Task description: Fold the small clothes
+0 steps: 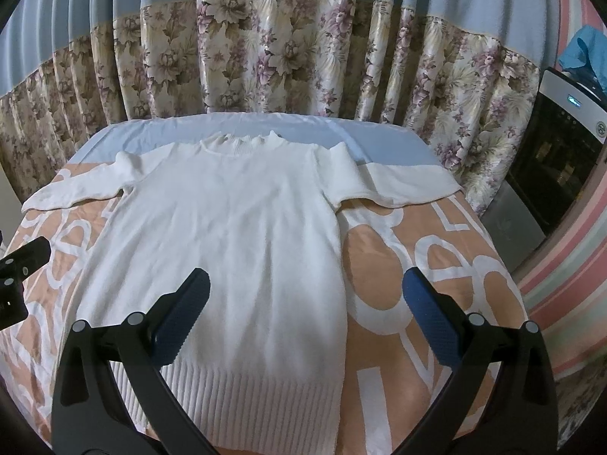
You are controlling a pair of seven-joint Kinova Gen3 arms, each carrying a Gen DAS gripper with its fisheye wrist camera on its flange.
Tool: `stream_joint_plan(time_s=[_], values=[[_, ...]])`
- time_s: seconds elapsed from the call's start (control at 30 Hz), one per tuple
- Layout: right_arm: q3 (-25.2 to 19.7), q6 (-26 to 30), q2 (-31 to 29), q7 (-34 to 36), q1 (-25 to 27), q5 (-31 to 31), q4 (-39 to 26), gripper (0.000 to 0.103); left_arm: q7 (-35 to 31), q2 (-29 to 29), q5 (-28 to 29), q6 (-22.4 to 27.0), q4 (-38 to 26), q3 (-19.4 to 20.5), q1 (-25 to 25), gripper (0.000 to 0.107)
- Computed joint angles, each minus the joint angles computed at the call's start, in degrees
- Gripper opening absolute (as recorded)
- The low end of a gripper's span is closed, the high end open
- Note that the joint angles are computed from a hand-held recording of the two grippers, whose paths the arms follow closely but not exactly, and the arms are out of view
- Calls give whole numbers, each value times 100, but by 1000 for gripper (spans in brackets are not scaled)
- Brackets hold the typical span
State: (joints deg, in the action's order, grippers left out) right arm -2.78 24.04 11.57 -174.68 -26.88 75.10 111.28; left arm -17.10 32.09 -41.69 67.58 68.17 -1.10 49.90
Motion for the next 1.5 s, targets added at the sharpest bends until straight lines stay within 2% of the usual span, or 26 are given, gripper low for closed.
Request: stream_joint_plan(time_s=[0.17,0.33,0.67,0.87,0.93,1.0,1.07,1.2,1.3,1.37,1.43,1.5], values=[[7,17,56,36,-9,-30,-66,100,-109,61,117,-39,-70,15,-120,101],[49,38,181,406,-18,-404,-264,100,-228,127,250,-61,-141,-2,-203,102],[382,-127,533,862,-176,-807,-512,100,-461,289,546,-193,-205,-40,-429,101],[458,-175,874,1767,-188,-1572,-960,100,-886,431,907,-199,-388,-18,-764,102],[808,-269,993,2027,-458,-1815,-1122,100,-998,496,939,-160,-468,-72,-808,102],[945,-333,1108,2448,-522,-2195,-1329,100,-1223,609,1018,-15,-661,-85,-926,102],[658,-313,1243,2914,-251,-2525,-1625,100,-1378,647,1105,1,-706,-109,-1036,101],[-343,-246,1535,3846,550,-2940,-2212,100,-1437,598,1116,-94,-574,-256,-1200,101],[-405,-251,1773,4545,582,-3449,-2669,100,-1334,348,952,-565,-152,-258,-1392,101],[-642,-223,1957,5011,746,-3801,-3028,100,-1121,209,904,-857,104,-452,-1428,102],[-732,-203,2138,5466,784,-4170,-3383,100,-762,140,676,-1013,272,-628,-1437,102],[-727,-312,2265,5637,750,-4321,-3589,100,-486,107,440,-1081,376,-737,-1474,101]])
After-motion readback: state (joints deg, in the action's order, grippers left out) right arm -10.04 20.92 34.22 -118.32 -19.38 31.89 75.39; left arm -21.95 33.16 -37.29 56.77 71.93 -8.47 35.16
